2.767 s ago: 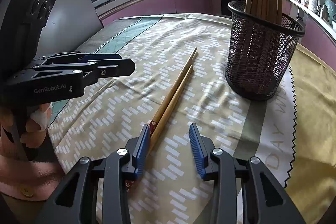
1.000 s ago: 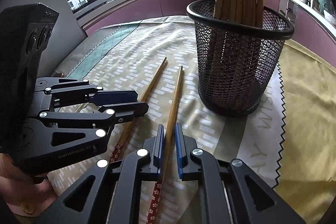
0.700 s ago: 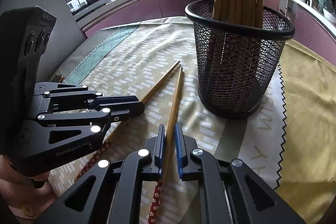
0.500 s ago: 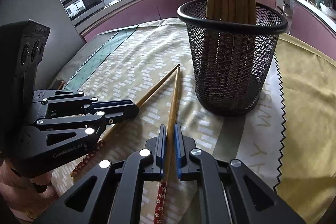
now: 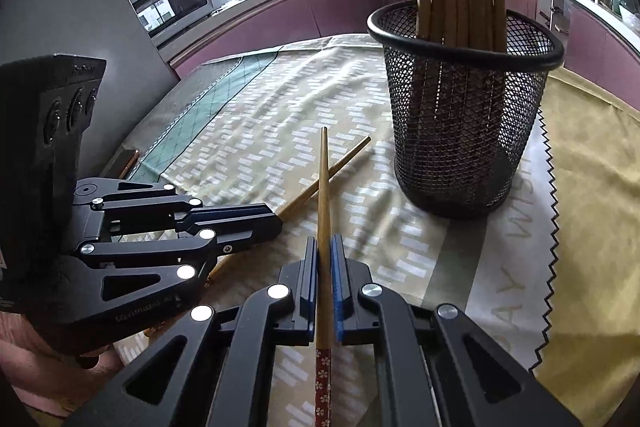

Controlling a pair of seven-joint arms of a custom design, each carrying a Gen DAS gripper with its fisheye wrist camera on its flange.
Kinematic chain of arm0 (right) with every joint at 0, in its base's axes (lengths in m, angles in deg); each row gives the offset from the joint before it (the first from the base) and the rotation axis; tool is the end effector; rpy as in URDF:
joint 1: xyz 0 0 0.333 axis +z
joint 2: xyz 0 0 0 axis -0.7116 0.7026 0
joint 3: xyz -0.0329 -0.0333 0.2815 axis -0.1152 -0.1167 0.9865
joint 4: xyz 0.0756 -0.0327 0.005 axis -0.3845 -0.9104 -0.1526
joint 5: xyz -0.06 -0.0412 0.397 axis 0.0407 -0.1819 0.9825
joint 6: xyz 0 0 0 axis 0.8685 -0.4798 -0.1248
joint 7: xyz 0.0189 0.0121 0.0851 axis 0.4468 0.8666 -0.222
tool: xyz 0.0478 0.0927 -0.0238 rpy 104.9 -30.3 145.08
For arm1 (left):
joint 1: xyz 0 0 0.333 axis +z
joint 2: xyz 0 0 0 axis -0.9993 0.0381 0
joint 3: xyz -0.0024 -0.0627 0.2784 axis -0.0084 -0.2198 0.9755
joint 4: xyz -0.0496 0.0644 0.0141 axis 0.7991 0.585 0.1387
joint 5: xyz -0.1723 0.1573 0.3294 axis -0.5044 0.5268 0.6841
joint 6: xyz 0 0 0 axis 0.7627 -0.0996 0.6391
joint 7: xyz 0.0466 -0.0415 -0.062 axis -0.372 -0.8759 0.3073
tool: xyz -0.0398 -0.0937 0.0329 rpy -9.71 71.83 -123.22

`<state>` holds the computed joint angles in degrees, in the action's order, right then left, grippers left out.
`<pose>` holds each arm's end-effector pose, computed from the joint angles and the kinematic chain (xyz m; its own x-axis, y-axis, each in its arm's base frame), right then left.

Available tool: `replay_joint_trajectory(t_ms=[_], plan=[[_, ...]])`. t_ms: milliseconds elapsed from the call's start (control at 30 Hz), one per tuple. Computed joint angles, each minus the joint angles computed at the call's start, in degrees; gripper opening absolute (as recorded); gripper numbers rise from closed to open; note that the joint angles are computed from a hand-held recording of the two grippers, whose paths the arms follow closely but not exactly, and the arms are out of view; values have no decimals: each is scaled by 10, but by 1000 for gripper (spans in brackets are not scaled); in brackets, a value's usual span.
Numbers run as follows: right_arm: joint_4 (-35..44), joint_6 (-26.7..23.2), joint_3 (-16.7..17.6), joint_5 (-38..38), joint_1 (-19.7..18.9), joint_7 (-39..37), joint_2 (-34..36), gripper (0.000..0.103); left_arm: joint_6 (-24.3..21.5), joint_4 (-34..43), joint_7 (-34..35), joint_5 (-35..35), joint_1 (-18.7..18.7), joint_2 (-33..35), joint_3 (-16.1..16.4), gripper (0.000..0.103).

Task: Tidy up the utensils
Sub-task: 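Raise the chopstick upright with the right tool while the left raises its own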

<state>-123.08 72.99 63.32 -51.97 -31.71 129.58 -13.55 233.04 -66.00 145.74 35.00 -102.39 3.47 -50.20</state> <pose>0.4913 0.0679 0.5269 0.3475 -0.8962 -0.2759 -0.7916 -0.1226 -0.5986 0.5086 -0.2448 0.5072 -0.4700 -0.8755 0.1120 -0.7571 0.3346 -0.5611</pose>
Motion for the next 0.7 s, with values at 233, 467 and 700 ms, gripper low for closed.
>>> replay_joint_trajectory(t_ms=[233,467,700], plan=[[7,-1,5,-8,-3,5,9,6,-4,16,5,4,1,15,-1,8],[8,2,6,-8,-1,9,10,6,0,23,-9,19,3,22,-6,9],[2,8,2,-2,1,6,3,6,6,18,-14,18,4,17,-5,8]])
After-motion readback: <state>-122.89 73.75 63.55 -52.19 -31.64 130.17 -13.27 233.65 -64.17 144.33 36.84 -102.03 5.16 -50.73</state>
